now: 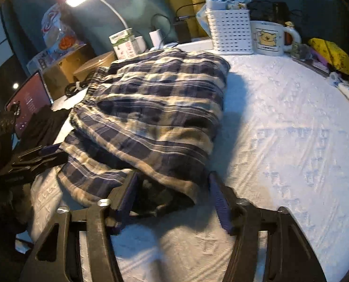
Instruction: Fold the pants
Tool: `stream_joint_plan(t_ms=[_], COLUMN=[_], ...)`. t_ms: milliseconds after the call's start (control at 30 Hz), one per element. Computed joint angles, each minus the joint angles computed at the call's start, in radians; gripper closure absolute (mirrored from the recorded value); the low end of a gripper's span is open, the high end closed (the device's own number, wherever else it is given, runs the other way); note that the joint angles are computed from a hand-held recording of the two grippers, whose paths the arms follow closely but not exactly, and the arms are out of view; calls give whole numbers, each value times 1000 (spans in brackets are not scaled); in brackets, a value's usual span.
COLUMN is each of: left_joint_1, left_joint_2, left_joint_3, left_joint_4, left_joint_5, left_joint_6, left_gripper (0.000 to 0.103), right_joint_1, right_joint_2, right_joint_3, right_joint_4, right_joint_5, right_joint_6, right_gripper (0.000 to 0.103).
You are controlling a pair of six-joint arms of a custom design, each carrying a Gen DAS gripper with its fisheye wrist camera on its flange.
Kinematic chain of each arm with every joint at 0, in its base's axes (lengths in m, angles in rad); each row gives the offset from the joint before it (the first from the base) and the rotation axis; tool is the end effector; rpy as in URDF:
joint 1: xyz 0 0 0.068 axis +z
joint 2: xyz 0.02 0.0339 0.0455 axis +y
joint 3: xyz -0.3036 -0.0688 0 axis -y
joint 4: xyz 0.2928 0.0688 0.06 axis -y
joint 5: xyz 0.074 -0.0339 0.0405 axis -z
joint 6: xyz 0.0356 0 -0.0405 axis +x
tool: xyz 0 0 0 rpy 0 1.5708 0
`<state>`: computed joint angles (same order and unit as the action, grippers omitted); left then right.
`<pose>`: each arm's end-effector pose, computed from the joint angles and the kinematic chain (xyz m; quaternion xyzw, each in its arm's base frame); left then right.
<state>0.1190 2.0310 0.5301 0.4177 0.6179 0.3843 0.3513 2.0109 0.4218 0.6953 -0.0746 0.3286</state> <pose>0.2838 0.0132 0.0066 0.1950 0.9067 -0.2285 0.2962 0.2550 0.0963 0.0090 -0.0231 0.9424 0.1438 0.3011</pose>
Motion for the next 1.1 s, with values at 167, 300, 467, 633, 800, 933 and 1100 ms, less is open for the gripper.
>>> stream_joint_plan(t_ms=[167,300,467,633,800,933,1100], left_joint_1=[-15,-9,-7,79,193,253,277], left_joint_2=[0,-103,-181,-239,-259,-224,-194], left_joint_3=[72,93,72,11,-32,-41,-38], left_joint_4=[-125,-290,-322,-309,-293,-278,-282], left_joint_5=[32,102,34,2,15,18,28], left_joint_6=[-15,16,46,99,163,196,229], left_gripper=[83,83,82,80,66,62,62], right_joint_1=[-7,5,91,209,347,446,488], right_joint_2=[-4,-61,-201,-261,-156,10,160], right_joint_3=[-12,-11,-44,-40,76,235,404], right_joint_4=[32,-48,-123,-146,-167,-210,-301], right_joint_5=[11,86,223,289,286,261,299], right_joint_6=[10,-4,-63,-89,-150,-207,-243], right_gripper=[88,88,40,17,17,36,81])
